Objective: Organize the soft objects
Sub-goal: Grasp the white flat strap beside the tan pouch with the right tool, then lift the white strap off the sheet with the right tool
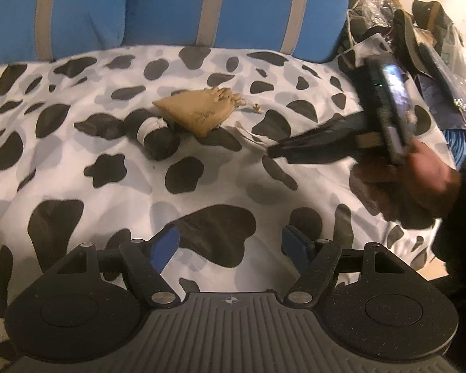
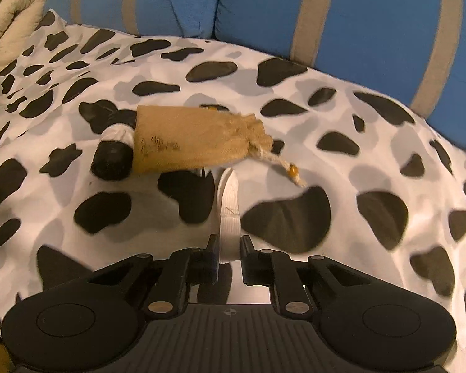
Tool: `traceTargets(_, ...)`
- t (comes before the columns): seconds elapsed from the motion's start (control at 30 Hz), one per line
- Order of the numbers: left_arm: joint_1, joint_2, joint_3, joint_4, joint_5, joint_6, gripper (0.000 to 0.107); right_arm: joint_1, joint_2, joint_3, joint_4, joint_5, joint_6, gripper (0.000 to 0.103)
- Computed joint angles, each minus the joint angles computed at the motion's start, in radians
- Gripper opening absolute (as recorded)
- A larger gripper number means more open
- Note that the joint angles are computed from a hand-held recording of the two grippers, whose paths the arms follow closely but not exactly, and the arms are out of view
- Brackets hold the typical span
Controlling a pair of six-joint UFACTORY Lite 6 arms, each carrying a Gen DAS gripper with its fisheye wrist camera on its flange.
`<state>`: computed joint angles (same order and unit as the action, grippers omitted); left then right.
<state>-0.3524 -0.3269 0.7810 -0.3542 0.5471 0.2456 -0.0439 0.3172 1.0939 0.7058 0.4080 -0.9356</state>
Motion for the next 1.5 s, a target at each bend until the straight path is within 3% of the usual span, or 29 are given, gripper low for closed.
traceTargets(0.47, -0.04, 0.002, -0.025, 0.12, -0.024, -0.158, 0.072, -0.095, -0.399, -0.338, -0.169, 0.179, 0.101, 0.018)
traceTargets(0.5, -0.042, 0.002, -0.027, 0.122, -0.024, -0.159, 0.072, -0.093, -0.417, -0.356, -0.174, 0.179, 0.098, 0.02)
traceTargets(0.6, -0.048, 0.003, -0.028, 0.122, -0.024, -0.157, 0.072, -0.079, -0.433, -0.379, -0.172, 0.17, 0.075, 0.042)
traceTargets(0.8, -0.053, 0.022, -0.015, 0.132, -0.016, -0.166, 0.072, -0.057, -0.367, -0.346, -0.121, 0.134, 0.05, 0.043)
traceTargets(1.07, -0.041, 0.025, -0.007, 0.103, -0.007, -0.139, 0.072, 0.019, -0.28, -0.321, -0.164, 0.029, 0.119, 0.04)
traceTargets(1.33, -0.039, 0.031, -0.002, 0.099, -0.003, -0.134, 0.072, 0.035, -0.29, -0.323, -0.16, 0.034, 0.122, 0.014)
traceTargets(1.5, -0.038, 0.04, 0.001, 0.116, -0.002, -0.15, 0.072, 0.037, -0.344, -0.334, -0.148, 0.057, 0.083, 0.014)
